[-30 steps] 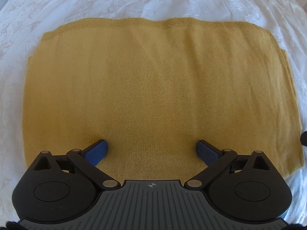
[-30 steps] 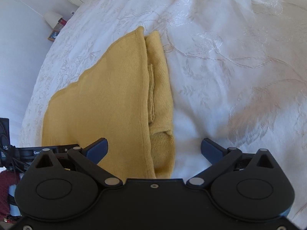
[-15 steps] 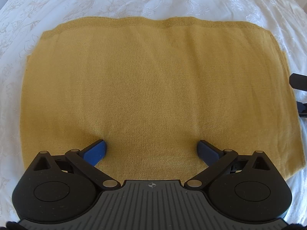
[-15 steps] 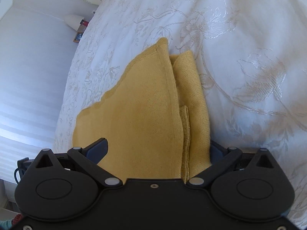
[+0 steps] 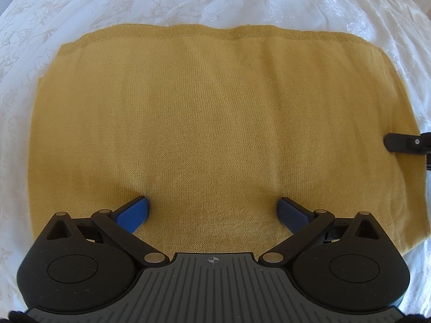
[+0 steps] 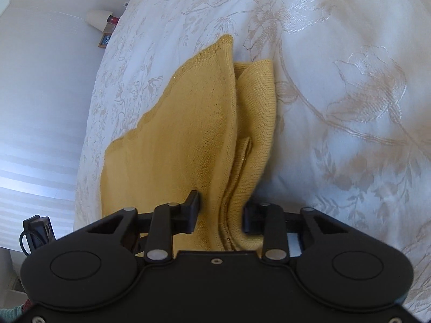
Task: Fold small clothes
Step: 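Close the right tool on the folded sweater's side edge, then lift the edge with the right tool, fold it across the sweater, open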
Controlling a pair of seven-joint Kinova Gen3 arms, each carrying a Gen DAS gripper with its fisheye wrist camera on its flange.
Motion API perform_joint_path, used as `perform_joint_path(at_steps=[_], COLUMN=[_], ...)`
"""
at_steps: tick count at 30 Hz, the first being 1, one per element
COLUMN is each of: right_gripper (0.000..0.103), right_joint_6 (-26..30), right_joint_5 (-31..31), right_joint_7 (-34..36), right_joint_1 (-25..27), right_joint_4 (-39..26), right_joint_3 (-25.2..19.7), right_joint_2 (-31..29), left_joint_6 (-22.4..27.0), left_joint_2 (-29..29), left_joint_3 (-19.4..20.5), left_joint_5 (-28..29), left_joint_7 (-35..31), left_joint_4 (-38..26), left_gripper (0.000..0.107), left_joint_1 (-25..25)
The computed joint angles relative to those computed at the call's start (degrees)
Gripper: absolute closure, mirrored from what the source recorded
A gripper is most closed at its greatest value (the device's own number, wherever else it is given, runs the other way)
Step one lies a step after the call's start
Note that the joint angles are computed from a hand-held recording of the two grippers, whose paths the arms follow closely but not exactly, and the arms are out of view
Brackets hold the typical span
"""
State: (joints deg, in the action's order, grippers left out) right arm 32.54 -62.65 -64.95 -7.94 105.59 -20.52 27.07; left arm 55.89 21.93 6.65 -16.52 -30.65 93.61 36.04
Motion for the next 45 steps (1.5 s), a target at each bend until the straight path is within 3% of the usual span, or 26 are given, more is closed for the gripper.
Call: perform_joint_path(at_steps=[1,8,10,12,14,19,23,31,39,45], right_gripper=[0.076,0.077,0.077,0.077,0.077,0.077,0.077,0.077,0.077,0.077], right_joint_6=[0.04,1.73,2.56,3.84,4.56,7.16,8.48,8.35,11.40,14.52], right_joint_5=[1.40,16.15,20.29,24.27,28.48,38.28,41.76,45.38,49.23,54.15], right_joint_7=[-1.53,-17.84,-22.50,-27.17,-31.83,-42.97,-46.60,-51.28,-56.43,-61.77], right_joint_1=[-0.30,-11.89,-13.02,-15.11,-15.32,-19.87,-22.51,-29.31,-36.72,-41.62], right_joint_4=[-0.17,-4.55,-6.29,-8.37,-10.17,-16.57,-21.42,-30.97,-41.33,-45.44], right_joint_3=[0.15,9.57,9.40,10.23,8.87,8.75,7.60,6.09,7.30,10.17], right_joint_2=[-0.41,-5.93,-6.74,-7.16,-7.20,-6.24,-4.83,1.72,9.44,11.55], left_joint_6=[-0.37,-1.52,-2.95,-4.47,-5.48,-9.01,-10.01,-7.34,-4.68,-4.59], left_joint_2=[-0.36,-4.38,-5.16,-4.83,-4.82,-9.97,-15.47,-26.13,-32.70,-34.36], left_joint_3=[-0.05,-1.00,-0.90,3.06,4.60,1.09,0.74,2.97,2.86,3.09], left_joint_5=[0.11,-1.00,0.70,1.96,1.09,3.62,1.85,-0.76,4.20,7.24], left_joint_7=[0.17,2.29,-0.67,-5.33,-9.06,-7.92,-4.28,-2.17,-8.47,-12.61], left_joint_4=[0.35,3.59,5.18,6.69,7.66,11.73,16.12,22.59,25.82,27.67], left_gripper=[0.004,0.009,0.009,0.009,0.008,0.018,0.018,0.018,0.018,0.018], left_joint_1=[-0.11,0.53,-0.48,-4.57,-5.82,-5.93,-8.10,-15.53,-22.70,-25.47])
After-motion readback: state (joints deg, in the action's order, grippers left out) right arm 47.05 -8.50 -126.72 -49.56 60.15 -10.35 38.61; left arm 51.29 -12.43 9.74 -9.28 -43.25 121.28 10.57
